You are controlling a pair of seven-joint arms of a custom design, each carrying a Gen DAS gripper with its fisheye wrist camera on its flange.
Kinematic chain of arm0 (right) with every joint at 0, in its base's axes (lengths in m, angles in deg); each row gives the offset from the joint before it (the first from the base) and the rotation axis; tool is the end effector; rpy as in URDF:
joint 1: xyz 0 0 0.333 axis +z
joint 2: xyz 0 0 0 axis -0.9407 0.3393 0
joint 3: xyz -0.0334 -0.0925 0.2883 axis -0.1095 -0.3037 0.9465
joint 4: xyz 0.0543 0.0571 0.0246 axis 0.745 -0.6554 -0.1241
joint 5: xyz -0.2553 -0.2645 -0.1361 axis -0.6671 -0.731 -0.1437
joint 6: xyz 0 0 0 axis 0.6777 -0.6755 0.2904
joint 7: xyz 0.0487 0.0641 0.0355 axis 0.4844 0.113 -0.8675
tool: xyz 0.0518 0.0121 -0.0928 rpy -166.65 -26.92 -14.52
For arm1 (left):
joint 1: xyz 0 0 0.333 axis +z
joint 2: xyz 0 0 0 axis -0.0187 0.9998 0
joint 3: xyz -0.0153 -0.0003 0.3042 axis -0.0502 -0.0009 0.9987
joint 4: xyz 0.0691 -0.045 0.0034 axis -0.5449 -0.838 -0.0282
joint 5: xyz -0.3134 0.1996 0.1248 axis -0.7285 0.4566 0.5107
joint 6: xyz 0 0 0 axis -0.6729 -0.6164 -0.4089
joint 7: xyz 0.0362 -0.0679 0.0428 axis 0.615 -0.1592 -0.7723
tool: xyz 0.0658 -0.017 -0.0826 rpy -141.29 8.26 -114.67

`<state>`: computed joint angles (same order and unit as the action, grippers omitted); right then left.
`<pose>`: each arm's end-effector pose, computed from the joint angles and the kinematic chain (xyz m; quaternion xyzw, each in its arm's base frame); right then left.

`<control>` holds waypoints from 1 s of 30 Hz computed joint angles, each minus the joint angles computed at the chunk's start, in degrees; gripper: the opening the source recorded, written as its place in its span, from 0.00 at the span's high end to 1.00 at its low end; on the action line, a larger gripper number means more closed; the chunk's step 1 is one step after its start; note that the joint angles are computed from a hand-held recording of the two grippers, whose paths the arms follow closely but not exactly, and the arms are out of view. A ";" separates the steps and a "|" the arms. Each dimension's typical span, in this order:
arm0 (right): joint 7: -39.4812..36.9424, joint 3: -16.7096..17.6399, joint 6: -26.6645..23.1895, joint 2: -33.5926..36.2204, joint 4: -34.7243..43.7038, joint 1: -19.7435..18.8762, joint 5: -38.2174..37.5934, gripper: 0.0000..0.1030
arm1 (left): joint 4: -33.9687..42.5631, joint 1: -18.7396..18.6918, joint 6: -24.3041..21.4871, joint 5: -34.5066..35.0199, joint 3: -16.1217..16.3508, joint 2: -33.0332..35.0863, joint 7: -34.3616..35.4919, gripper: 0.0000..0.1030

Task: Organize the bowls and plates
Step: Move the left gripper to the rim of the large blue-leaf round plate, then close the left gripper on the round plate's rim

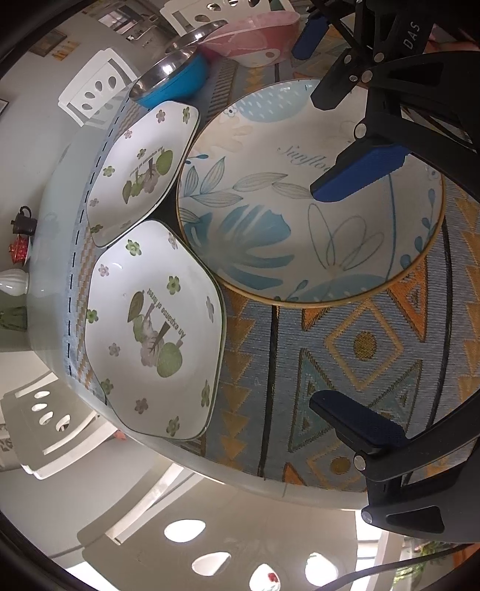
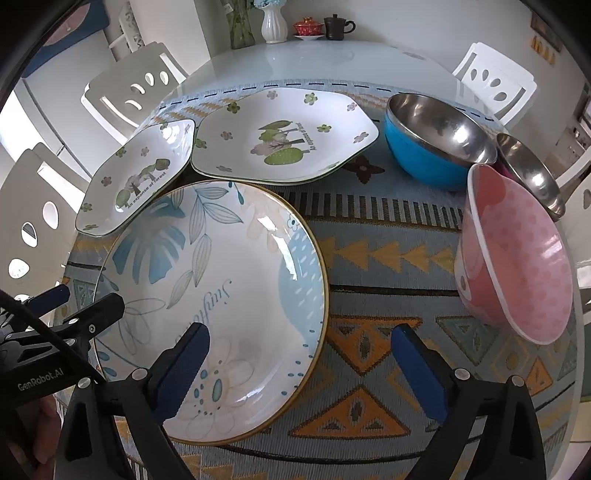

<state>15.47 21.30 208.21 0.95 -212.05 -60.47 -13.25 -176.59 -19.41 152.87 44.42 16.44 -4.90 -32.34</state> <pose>0.4849 0.0737 0.5047 -0.7848 0.5863 -0.0802 0.1843 0.4418 -0.3176 0.5012 -0.7693 0.6034 -0.1496 0.1472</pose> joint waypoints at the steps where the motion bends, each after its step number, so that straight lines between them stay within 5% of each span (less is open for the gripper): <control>1: -0.14 -0.02 0.18 0.06 -0.01 0.04 0.09 0.05 | 0.08 -0.03 -0.05 0.08 -0.04 0.07 0.01 0.01; 11: -0.22 0.17 0.73 1.42 0.58 0.12 0.03 0.11 | 1.01 -0.50 -0.71 1.91 -0.21 1.36 -0.43 0.05; 13: -0.95 -0.18 -0.18 2.19 1.08 0.34 1.04 0.32 | 0.59 -0.54 -0.05 1.62 -0.03 1.39 -0.41 0.10; 17: -0.72 -0.27 -0.90 3.50 1.43 0.10 1.70 0.53 | -1.35 -0.64 4.11 -2.52 0.91 1.24 2.63 0.47; 19: -2.15 -1.01 -1.37 3.76 1.40 0.29 4.41 0.63 | -2.06 -0.59 5.85 -5.31 1.26 1.34 4.39 0.48; 30: -9.95 -2.39 -3.50 3.19 1.34 -0.04 11.62 0.68 | -6.77 -0.32 14.01 -9.02 1.58 -1.41 7.97 0.51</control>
<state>5.52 18.91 204.71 4.15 -210.71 -60.51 -1.63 -183.35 -19.73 166.88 35.40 18.02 -6.31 -24.37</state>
